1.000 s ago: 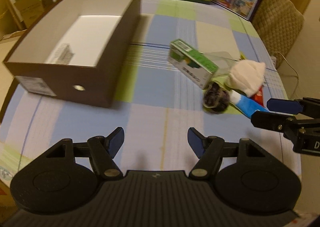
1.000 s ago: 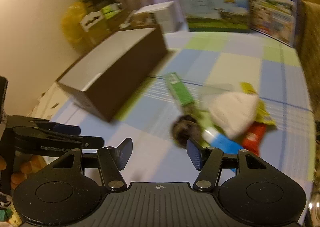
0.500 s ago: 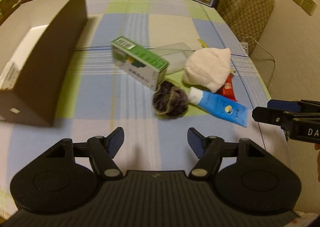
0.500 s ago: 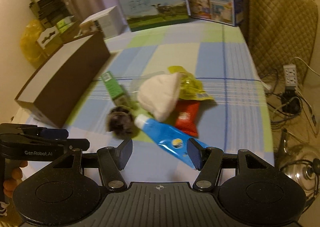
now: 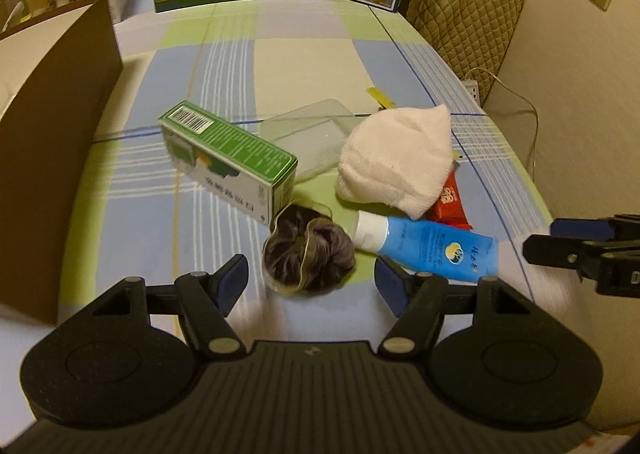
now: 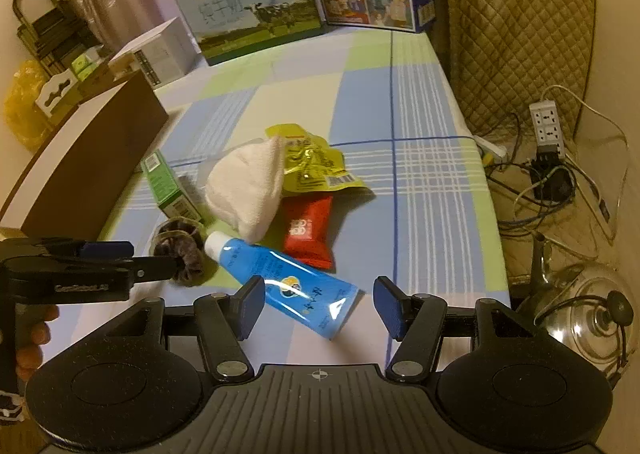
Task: Organize objects
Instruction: 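Return the left gripper to the table and grasp the dark scrunchie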
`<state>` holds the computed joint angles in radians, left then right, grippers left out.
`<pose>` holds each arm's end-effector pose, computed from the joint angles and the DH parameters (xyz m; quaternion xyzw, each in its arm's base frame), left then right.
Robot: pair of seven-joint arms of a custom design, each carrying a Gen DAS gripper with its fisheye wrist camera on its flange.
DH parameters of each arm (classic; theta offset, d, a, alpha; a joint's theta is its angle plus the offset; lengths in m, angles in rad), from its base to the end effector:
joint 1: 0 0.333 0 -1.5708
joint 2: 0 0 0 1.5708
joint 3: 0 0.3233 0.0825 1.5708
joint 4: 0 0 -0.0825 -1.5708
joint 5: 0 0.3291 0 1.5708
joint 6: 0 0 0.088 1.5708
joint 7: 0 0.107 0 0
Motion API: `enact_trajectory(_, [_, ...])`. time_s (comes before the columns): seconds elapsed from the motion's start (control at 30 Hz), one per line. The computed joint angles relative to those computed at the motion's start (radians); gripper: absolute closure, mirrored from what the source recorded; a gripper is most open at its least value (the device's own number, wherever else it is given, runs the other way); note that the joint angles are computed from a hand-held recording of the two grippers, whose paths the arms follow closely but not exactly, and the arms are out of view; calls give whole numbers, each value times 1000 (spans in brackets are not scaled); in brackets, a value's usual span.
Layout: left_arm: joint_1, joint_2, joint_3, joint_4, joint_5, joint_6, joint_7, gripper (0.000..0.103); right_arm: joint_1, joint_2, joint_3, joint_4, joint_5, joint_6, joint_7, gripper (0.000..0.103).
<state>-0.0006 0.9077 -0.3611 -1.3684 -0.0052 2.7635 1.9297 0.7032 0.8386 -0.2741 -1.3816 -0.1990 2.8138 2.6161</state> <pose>0.7172 -0.1801 0.2889 -0.4851 0.8253 -0.2710 0.1004 0.6390 0.3734 0.3264 -0.5626 0.7585 -0.1557 0.2898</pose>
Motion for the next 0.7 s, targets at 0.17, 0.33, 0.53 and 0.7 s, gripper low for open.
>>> enact_trajectory(0.17, [-36,68,22,111,19,-49,2,38,-1,-3,-4,-8,6,-12,16,46])
enact_trajectory(0.33, [-68,126,45,210,28,-94,-2,46,-5,-6,-4,-16,4,-21,32,46])
enact_trajectory(0.53, [-69,149,42,245,25,-120,29,59,-13,0,6,-3,3,-33,38,46])
enact_trajectory(0.7, [-47,122,27,186,14,-77,56,75,-28,16,26,27,7,-40,16,46])
